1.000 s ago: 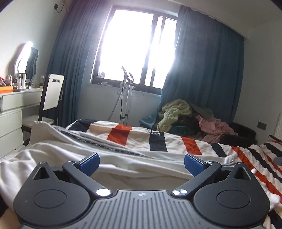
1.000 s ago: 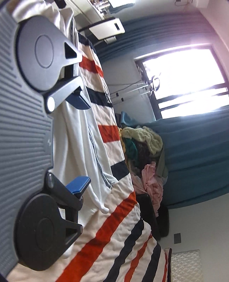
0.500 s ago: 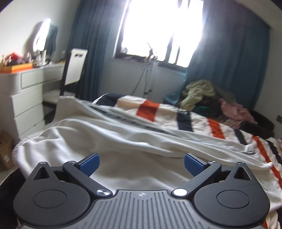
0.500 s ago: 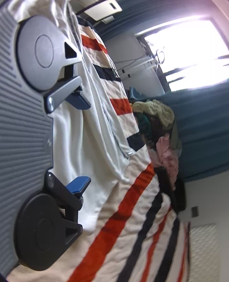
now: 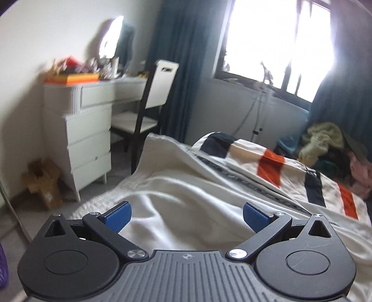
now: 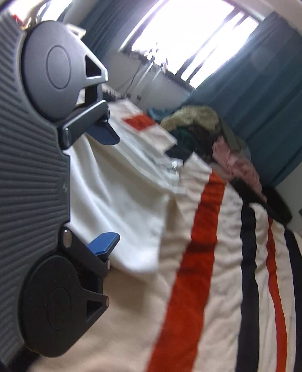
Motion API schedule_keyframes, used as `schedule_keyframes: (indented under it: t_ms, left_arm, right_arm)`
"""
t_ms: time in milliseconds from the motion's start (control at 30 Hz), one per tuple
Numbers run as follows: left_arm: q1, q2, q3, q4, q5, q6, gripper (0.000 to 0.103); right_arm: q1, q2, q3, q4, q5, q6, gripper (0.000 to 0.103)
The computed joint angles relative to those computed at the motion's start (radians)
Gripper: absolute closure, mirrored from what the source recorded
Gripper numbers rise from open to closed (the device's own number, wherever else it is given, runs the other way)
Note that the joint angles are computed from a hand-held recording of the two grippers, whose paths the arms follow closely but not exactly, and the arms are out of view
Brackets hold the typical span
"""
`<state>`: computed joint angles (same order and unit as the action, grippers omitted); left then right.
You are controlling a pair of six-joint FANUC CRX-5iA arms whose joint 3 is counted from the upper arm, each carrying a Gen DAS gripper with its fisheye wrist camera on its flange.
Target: Fold clothes
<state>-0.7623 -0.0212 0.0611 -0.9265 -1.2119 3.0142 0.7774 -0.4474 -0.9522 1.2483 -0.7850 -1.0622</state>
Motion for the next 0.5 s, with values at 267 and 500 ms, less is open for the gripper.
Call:
schedule_keyframes:
  t_ms: [267, 500]
  left_arm:
    - [0.015, -0.069, -0.073, -0.009, 0.026, 0.138, 0.0]
    - [-0.026, -0.14, -0.115, -0.043, -0.098, 0.358, 0.0]
  right_arm:
    - [-0.138, 0.026, -0.048, -0.043, 0.236, -0.209, 0.027]
    - [-0.184, 0.161, 0.049, -0.238, 0.256, -0.103, 0.042]
